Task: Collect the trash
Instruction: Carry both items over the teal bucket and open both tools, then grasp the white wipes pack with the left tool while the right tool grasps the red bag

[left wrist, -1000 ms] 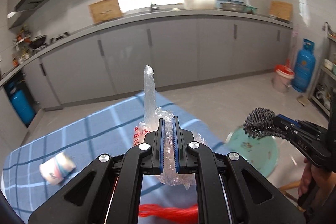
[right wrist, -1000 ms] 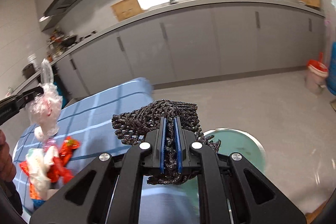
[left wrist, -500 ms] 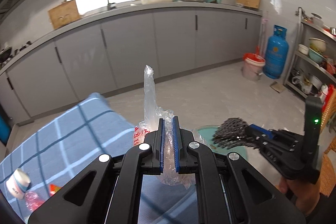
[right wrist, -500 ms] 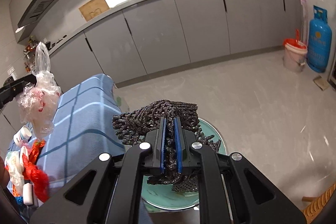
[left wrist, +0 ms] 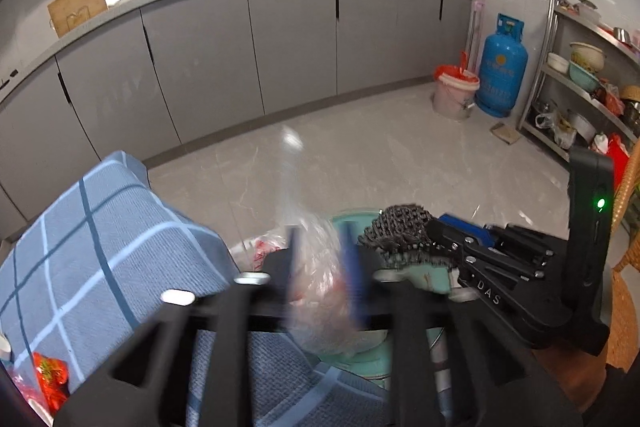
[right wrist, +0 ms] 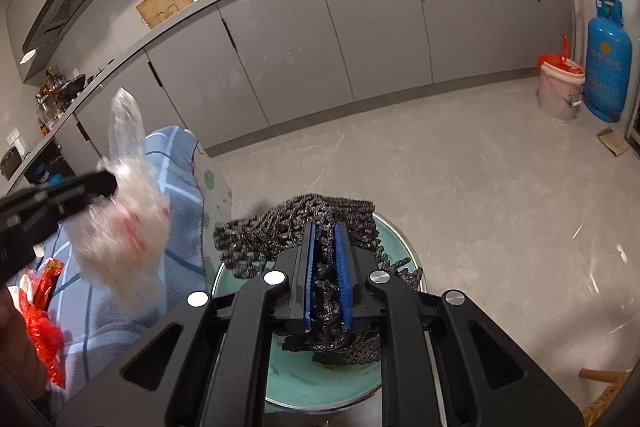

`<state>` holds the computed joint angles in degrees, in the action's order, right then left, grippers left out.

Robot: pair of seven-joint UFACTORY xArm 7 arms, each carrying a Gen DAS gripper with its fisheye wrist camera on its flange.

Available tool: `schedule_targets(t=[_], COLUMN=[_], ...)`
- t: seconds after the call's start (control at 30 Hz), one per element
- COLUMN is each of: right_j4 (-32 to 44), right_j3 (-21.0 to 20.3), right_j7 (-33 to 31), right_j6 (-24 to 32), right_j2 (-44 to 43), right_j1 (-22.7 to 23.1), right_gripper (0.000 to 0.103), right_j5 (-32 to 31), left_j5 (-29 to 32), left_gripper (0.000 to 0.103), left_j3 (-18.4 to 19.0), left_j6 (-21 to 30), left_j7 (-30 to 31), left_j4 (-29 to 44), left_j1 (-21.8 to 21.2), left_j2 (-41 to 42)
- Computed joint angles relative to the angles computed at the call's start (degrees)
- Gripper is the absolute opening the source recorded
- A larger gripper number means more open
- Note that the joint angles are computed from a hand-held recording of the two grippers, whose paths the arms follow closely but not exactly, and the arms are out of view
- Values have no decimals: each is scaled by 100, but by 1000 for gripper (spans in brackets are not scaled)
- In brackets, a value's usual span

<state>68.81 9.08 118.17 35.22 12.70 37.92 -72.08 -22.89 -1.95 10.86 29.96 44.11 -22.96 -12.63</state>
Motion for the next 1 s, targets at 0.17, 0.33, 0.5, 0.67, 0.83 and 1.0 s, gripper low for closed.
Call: schedule_targets(t=[0.17, 0.33, 0.5, 0.67, 0.83, 1.0], right_j4=[-11, -110, -77, 115, 603, 1370], right_j3=[5, 49, 153, 223, 210, 81], right_j7=[103, 251, 257, 131, -249, -757], right_j6=[185, 333, 556, 629, 531, 596], right_j2=[23, -75, -124, -47, 256, 725], right_j1=[43, 62, 138, 231, 426, 834], right_gripper=[58, 65, 74, 74, 74, 82], right_j5=[14, 23, 87, 189, 296, 414], left_j5=[445, 814, 1104, 1788, 2055, 2156], left_gripper=[66, 87, 87, 91, 91, 91], left_j3=[-143, -182, -157, -325, -111, 177], left_j6=[-131, -204, -148, -140, 41, 249], left_j7=[-436, -926, -1196, -1723, -1818, -1713], left_j4=[-97, -150, -209, -551, -919, -1214], left_j1=[259, 510, 675, 1121, 1278, 1509], left_j2=[60, -26, -234, -740, -1364, -1953])
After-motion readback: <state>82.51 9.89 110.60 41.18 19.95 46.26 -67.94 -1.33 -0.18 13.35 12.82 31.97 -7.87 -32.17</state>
